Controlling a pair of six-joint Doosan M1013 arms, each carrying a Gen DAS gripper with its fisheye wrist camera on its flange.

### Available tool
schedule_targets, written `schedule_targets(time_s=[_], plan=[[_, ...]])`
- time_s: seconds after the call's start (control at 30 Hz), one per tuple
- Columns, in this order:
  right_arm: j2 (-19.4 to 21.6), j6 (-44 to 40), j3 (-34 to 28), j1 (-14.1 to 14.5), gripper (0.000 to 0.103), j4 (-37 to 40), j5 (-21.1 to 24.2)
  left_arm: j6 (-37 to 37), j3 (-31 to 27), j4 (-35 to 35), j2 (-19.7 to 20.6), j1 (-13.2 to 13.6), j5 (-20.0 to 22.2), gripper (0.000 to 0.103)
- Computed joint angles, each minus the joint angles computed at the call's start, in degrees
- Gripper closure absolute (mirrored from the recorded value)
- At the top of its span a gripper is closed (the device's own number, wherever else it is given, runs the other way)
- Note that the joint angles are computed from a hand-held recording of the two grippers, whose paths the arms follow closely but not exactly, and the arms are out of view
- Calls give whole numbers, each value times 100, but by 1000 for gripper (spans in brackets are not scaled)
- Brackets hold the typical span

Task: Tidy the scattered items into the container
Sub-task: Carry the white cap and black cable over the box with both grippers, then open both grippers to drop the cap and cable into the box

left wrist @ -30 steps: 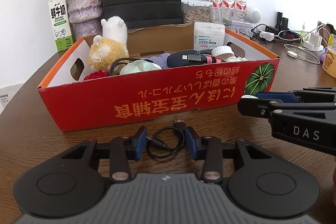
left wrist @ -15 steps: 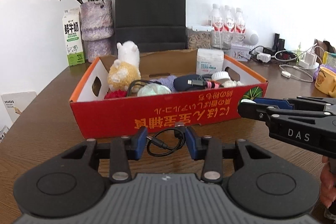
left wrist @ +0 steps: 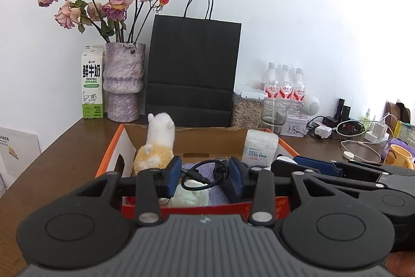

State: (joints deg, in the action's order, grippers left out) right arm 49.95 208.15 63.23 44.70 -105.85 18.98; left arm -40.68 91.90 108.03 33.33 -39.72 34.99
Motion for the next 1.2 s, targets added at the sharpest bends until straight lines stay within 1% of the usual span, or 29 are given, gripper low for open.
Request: schedule_targets(time_s=[0.1, 0.17, 0.27, 0.3, 0.37, 0.47, 0.57, 0.67, 0.7, 0.73, 0.77, 0.8, 0.83, 0.87, 0.93, 0.97, 1.03, 1.1, 1.2], plan=[[195, -574, -407, -25, 75, 518, 114, 64, -205, 101, 123, 72, 47, 62], [309, -802, -616, -62, 75, 803, 118, 32, -318, 157, 202, 142, 33, 62], [483, -1063, -842, -114, 75, 1167, 152, 23, -453, 135, 363, 209, 160, 62], [546, -1373, -921, -127, 75, 1478, 189, 25, -481, 113, 418, 233, 149, 62], [623, -1486, -980, -138, 75, 1675, 315, 490, -575, -279, 496, 290, -60, 62], [672, -1769, -1024, -170, 75, 2060, 319, 687, -595, -459, 531, 321, -115, 62], [692, -1904, -1047, -168, 75, 2145, 293, 518, -545, -315, 519, 306, 11, 62], [683, -1743, -999, -128, 75, 1850, 383, 559, -549, -305, 542, 272, 177, 60], [672, -1575, -960, -112, 68, 1663, 444, 621, -565, -350, 566, 244, 316, 56], [660, -1444, -926, -94, 59, 1527, 541, 684, -580, -389, 592, 211, 487, 40], [649, -1302, -893, -78, 31, 1376, 625, 747, -600, -431, 619, 170, 706, 27], [633, -1045, -839, -48, 14, 1108, 828, 730, -614, -456, 650, 121, 1015, 11], [618, -845, -797, -25, 9, 902, 997, 659, -617, -430, 683, 73, 1386, 0], [590, -644, -740, -17, 1, 702, 1068, 444, -568, -248, 693, 42, 1675, 0], [518, -192, -595, -17, 0, 271, 1084, -16, -437, 70, 644, 46, 1780, 0], [504, -147, -568, -11, 0, 219, 1113, -177, -398, 125, 616, 52, 1780, 0], [504, -219, -562, -2, 0, 251, 1158, -253, -387, 118, 604, 53, 1803, 0], [511, -397, -589, -6, 0, 420, 1126, -169, -413, 52, 607, 51, 1807, 0], [509, -500, -593, -10, 0, 520, 1097, -133, -409, 43, 601, 58, 1721, 0]])
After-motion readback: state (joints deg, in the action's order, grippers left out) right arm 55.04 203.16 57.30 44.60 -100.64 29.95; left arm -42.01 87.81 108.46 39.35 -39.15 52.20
